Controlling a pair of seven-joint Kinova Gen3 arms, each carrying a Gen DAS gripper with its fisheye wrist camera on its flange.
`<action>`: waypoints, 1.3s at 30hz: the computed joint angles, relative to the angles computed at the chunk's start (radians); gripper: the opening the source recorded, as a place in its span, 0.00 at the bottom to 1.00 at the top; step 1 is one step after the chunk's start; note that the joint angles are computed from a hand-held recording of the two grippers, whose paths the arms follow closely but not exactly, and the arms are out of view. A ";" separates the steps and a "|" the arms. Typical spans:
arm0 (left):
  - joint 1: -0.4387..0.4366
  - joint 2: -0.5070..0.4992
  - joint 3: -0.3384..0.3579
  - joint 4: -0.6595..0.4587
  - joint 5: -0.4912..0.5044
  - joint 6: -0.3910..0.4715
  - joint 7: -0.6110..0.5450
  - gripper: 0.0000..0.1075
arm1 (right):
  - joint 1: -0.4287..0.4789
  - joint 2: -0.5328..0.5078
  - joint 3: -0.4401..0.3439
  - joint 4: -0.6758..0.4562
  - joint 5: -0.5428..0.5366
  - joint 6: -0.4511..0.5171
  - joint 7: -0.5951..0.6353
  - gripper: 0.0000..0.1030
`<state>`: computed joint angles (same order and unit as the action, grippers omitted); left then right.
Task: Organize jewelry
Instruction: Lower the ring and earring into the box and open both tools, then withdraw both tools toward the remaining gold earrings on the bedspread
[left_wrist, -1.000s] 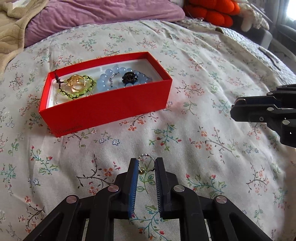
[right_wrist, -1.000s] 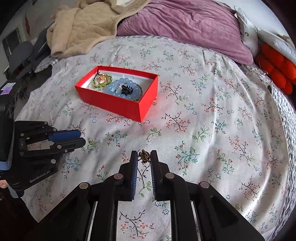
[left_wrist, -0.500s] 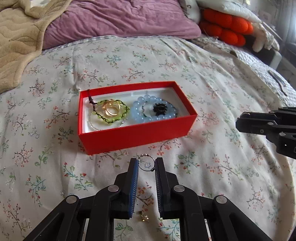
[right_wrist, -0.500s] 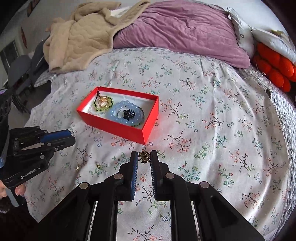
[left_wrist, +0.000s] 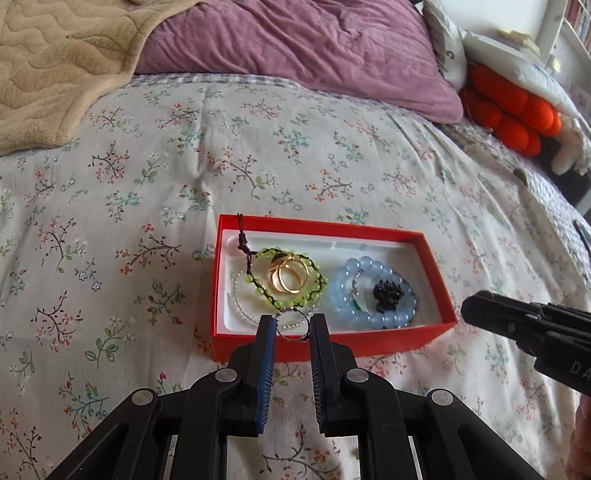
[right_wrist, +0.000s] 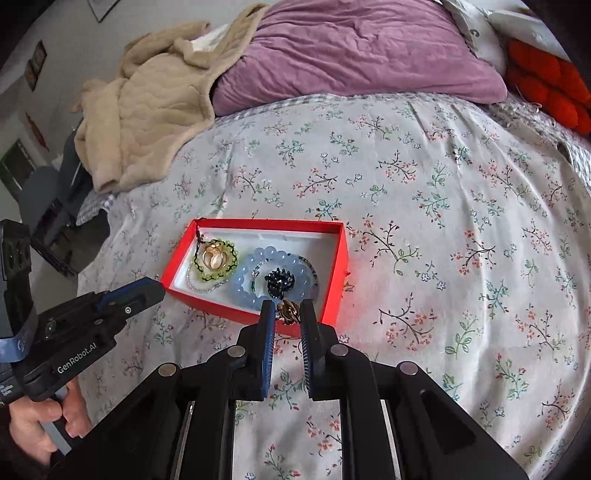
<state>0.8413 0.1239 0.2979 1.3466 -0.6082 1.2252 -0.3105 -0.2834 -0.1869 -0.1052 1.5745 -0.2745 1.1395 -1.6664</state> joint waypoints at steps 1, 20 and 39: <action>0.000 0.008 -0.002 -0.004 -0.004 0.004 0.004 0.12 | 0.000 0.010 -0.003 -0.001 0.001 -0.006 -0.010 0.14; 0.056 0.108 -0.072 -0.067 -0.044 0.053 -0.035 0.15 | 0.009 0.114 0.017 -0.004 -0.056 -0.065 -0.029 0.15; 0.140 0.088 -0.044 -0.106 -0.111 0.186 -0.063 0.80 | 0.007 0.012 0.001 -0.018 0.002 0.025 0.020 0.61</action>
